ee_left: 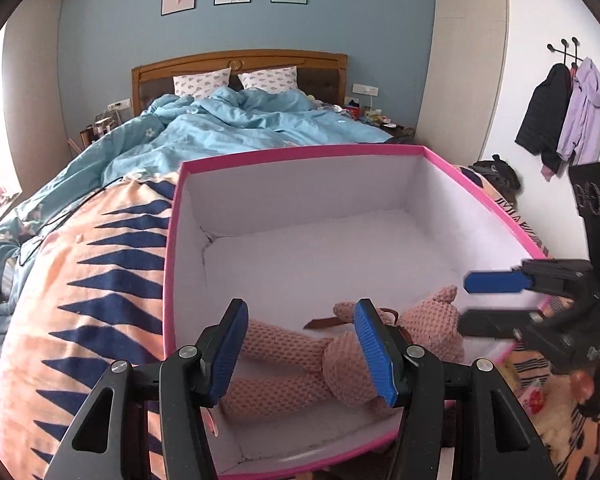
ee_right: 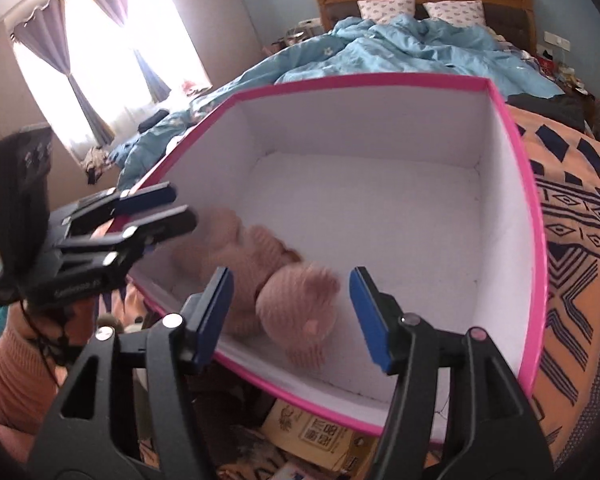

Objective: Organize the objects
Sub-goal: 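Lift the pink bunny with the right gripper and drop it into the pink box, then withdraw the right gripper and move it to the brown monkey plush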

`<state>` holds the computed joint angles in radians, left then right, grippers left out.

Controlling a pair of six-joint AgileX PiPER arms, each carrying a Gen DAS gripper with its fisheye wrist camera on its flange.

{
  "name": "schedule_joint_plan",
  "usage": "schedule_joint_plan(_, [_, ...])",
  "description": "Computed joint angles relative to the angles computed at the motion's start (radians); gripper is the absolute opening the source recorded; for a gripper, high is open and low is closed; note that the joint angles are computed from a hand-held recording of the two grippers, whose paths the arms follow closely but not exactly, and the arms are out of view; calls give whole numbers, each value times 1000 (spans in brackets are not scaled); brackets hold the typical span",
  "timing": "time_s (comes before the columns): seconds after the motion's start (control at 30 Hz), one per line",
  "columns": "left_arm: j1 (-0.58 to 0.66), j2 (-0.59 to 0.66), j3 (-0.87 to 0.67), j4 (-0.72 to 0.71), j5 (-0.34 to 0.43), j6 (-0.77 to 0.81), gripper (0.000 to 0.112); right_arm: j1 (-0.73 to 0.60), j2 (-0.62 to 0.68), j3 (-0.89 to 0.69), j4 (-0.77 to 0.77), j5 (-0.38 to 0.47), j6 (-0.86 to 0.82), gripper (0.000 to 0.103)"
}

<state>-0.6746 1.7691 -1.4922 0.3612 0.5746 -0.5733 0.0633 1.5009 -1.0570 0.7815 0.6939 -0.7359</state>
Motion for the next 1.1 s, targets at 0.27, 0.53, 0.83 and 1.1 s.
schedule_joint_plan(0.27, [-1,-64,82,50,-63,-68,78,1,-39,42,79,18,-22,69])
schedule_joint_plan(0.53, [-66,-250,290,240,-195,-261,89,-45,-246,185,187,17,-94,82])
schedule_joint_plan(0.83, [-236,-444,497,663,-169,-730,103,-74,-522,364,162,33,-55,84])
schedule_joint_plan(1.1, [-360,-481,590,775,-79,-908,103,-32,-703,556,97,14,55,84])
